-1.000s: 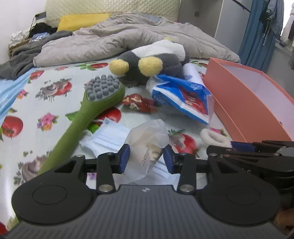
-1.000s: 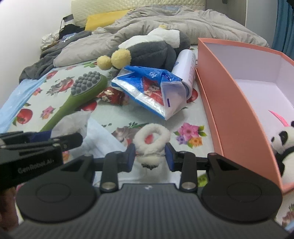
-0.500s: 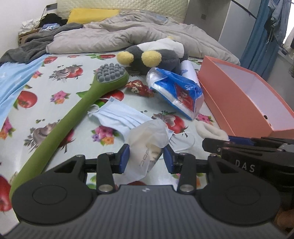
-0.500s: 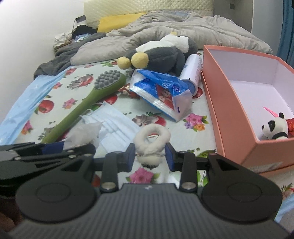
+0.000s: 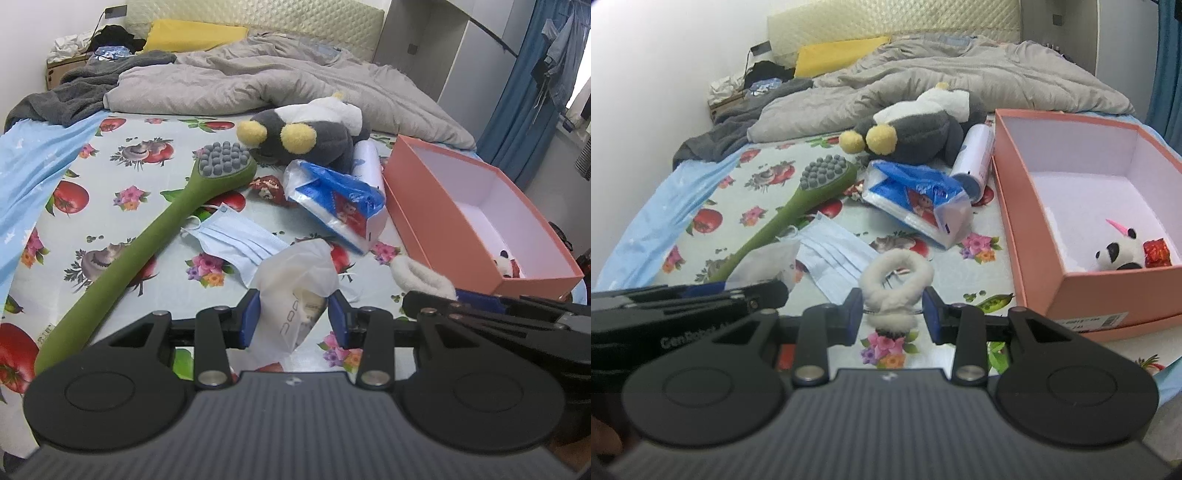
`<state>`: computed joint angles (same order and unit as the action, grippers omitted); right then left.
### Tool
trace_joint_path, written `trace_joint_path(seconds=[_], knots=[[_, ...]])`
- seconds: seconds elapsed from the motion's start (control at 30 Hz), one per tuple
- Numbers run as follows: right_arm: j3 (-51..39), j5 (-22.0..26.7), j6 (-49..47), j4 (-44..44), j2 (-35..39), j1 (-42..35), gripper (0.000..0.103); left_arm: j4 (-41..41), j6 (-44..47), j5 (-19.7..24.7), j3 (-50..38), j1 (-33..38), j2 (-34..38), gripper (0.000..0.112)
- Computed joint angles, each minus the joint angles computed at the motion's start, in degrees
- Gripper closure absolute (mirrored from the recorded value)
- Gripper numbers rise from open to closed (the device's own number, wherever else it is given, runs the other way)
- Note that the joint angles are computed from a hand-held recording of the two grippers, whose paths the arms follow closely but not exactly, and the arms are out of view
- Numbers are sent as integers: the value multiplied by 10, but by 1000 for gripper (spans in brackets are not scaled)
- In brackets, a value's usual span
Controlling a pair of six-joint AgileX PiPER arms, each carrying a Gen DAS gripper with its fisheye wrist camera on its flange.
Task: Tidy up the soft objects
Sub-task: 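Lift the plastic bag with the left tool while the right tool lifts the scrunchie, then carry the plastic bag with the left tool over the shoebox while the right tool carries the scrunchie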
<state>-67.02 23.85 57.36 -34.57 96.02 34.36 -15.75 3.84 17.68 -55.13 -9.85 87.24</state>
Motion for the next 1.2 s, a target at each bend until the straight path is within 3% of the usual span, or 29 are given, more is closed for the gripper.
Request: trace_joint_path(seconds=[0.13,0.27,0.57,1.0,1.2], knots=[[-9,13,-18,14,-18,-1,65,-13,7,41,-26,-1,-13,66],[-18,29,-29,26,-36,-7,65,50,-59,74,-67,-25,-15,66],[-38,56,-93,66,-91,-54,65,96,-118,135,-183,-67,5,66],[-85,54,-236,149,-117,-171,65,138,-162,197,-393,-132,102,66],[-104,53,-308,207,-124,-225,65,120,-147,235,-505,-160,160,66]])
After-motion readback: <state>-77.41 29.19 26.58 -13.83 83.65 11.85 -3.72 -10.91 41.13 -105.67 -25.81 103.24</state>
